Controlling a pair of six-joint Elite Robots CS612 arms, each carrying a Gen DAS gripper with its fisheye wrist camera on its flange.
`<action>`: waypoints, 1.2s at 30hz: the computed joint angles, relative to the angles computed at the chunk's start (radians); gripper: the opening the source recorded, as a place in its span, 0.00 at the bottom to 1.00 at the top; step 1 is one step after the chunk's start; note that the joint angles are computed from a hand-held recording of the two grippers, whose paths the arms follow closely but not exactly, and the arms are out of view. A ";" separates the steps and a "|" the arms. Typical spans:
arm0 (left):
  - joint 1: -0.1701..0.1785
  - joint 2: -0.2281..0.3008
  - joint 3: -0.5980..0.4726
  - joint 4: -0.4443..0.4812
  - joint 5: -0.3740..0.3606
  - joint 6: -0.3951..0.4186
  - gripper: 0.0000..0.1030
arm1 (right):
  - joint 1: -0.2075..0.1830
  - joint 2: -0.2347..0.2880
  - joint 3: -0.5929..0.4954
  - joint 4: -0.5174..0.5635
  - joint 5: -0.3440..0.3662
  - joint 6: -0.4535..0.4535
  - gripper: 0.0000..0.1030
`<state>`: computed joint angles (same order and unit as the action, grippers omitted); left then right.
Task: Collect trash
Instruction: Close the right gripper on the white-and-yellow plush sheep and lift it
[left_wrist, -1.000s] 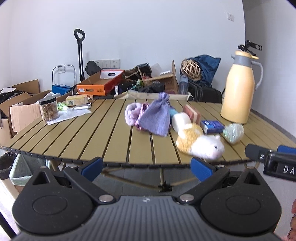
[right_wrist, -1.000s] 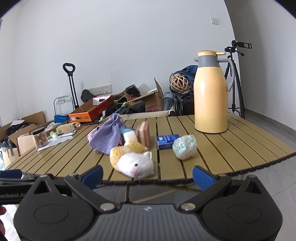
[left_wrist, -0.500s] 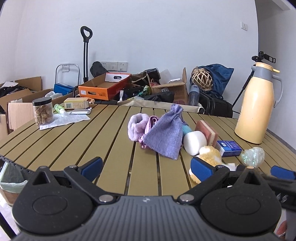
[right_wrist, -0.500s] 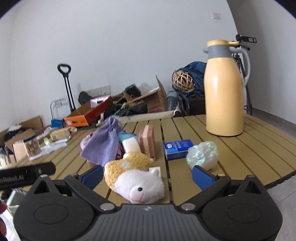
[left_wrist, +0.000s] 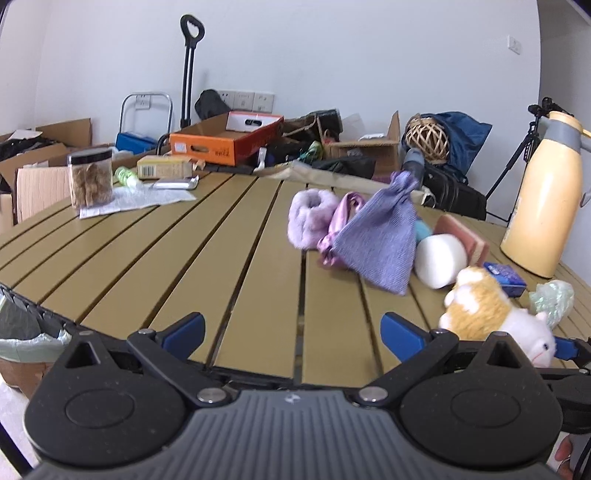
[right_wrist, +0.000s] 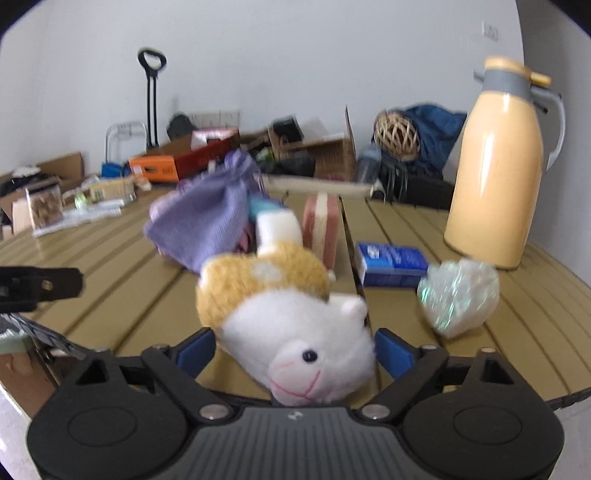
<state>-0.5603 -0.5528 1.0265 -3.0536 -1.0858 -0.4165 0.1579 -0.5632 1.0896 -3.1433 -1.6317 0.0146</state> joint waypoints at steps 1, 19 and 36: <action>0.002 -0.001 0.002 0.005 -0.002 -0.006 1.00 | 0.001 0.003 -0.002 0.002 0.005 0.000 0.79; 0.000 0.000 0.004 0.006 -0.019 -0.001 1.00 | 0.013 0.004 0.028 -0.136 0.004 -0.116 0.56; -0.002 -0.004 0.010 0.006 -0.018 -0.005 1.00 | 0.000 0.042 -0.026 -0.135 0.116 -0.042 0.70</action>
<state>-0.5618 -0.5571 1.0366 -3.0472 -1.1033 -0.4211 0.1579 -0.5210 1.0636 -3.2787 -1.5161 -0.0276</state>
